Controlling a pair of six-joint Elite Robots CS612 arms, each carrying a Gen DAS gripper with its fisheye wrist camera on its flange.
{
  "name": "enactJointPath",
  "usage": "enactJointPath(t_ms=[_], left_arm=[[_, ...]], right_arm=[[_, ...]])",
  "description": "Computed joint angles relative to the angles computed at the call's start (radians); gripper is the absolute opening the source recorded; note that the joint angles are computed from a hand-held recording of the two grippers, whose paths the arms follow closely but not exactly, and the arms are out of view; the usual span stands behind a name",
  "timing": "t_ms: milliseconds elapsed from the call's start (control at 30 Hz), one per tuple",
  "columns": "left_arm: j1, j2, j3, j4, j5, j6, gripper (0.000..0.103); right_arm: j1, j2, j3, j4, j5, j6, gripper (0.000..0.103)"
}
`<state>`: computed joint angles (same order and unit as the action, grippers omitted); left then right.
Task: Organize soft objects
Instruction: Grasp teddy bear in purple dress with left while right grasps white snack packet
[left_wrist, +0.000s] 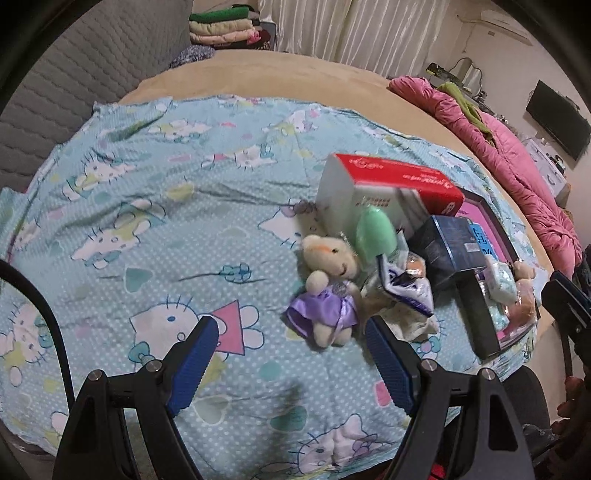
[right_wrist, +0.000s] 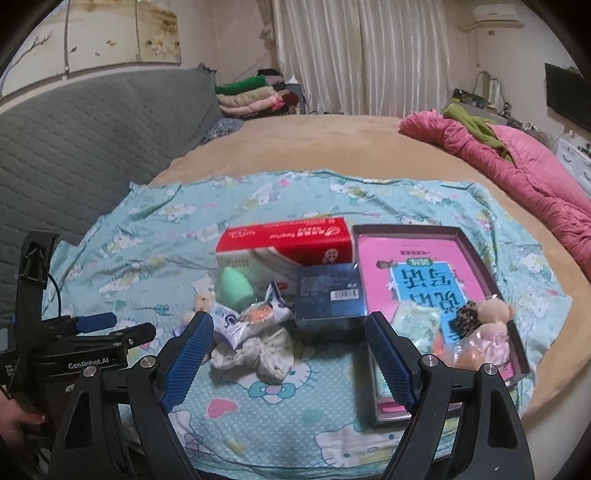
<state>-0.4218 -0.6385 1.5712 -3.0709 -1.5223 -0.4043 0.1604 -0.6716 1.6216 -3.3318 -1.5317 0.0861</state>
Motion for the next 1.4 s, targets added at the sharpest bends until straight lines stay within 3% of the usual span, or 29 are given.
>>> enactJointPath(t_ms=[367, 600, 833, 1067, 1233, 1300, 1400], left_arm=[[0.017, 0.054, -0.062, 0.028, -0.088, -0.024, 0.081], [0.031, 0.101, -0.129, 0.038, -0.143, -0.031, 0.081], [0.036, 0.124, -0.151, 0.024, -0.164, -0.017, 0.081], [0.026, 0.127, -0.154, 0.026, -0.134, 0.044, 0.081], [0.024, 0.127, -0.152, 0.018, -0.137, 0.056, 0.081], [0.024, 0.129, -0.155, 0.021, -0.137, 0.062, 0.081], [0.023, 0.133, -0.160, 0.030, -0.130, 0.065, 0.081]], right_arm=[[0.005, 0.041, -0.054, 0.076, 0.051, 0.018, 0.085], [0.007, 0.071, -0.130, 0.197, 0.091, 0.107, 0.085], [0.011, 0.119, -0.235, 0.350, 0.113, 0.222, 0.085], [0.026, 0.166, -0.319, 0.447, 0.085, 0.241, 0.084], [0.026, 0.190, -0.344, 0.459, 0.095, 0.262, 0.079], [0.026, 0.197, -0.349, 0.456, 0.108, 0.251, 0.068], [0.021, 0.200, -0.335, 0.404, 0.125, 0.233, 0.063]])
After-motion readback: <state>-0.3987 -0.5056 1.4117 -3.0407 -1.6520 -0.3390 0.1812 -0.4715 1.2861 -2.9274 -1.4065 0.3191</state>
